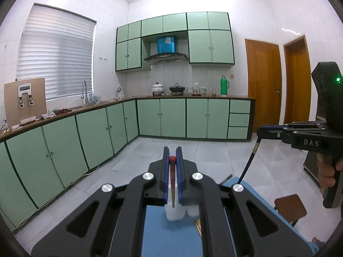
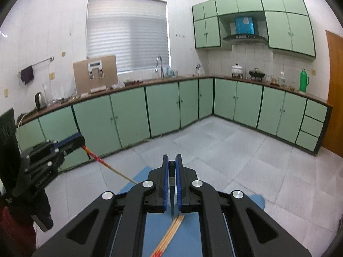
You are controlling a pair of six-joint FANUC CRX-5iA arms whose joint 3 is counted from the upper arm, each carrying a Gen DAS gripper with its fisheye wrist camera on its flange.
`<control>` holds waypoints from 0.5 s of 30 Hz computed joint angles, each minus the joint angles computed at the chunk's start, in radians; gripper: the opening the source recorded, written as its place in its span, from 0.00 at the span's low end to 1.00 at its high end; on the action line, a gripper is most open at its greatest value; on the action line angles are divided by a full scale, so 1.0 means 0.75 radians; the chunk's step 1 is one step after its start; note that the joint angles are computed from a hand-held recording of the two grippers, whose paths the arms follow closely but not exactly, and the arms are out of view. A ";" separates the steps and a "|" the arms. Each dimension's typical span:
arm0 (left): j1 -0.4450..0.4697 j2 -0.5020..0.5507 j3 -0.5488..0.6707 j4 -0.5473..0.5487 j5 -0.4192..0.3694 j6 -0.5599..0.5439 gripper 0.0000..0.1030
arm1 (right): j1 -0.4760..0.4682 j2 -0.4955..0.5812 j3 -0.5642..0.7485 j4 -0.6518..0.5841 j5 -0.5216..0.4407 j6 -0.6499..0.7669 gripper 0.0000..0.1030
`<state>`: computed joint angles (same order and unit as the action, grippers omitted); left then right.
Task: Organize utensils
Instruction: 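Lift both held chopsticks and carry them over the white holder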
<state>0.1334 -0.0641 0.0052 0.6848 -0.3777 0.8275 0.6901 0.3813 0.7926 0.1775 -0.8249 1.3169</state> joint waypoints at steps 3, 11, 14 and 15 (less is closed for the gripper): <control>-0.015 0.063 0.063 0.023 0.022 -0.007 0.05 | -0.007 0.079 0.130 0.027 -0.018 -0.011 0.06; -0.031 0.223 0.225 0.020 -0.002 0.027 0.05 | -0.052 0.344 0.526 0.034 -0.134 -0.014 0.06; -0.032 0.276 0.273 0.009 -0.025 0.048 0.05 | -0.063 0.420 0.623 0.041 -0.165 -0.010 0.06; -0.033 0.295 0.292 -0.004 -0.038 0.062 0.05 | -0.067 0.453 0.667 0.038 -0.184 -0.012 0.06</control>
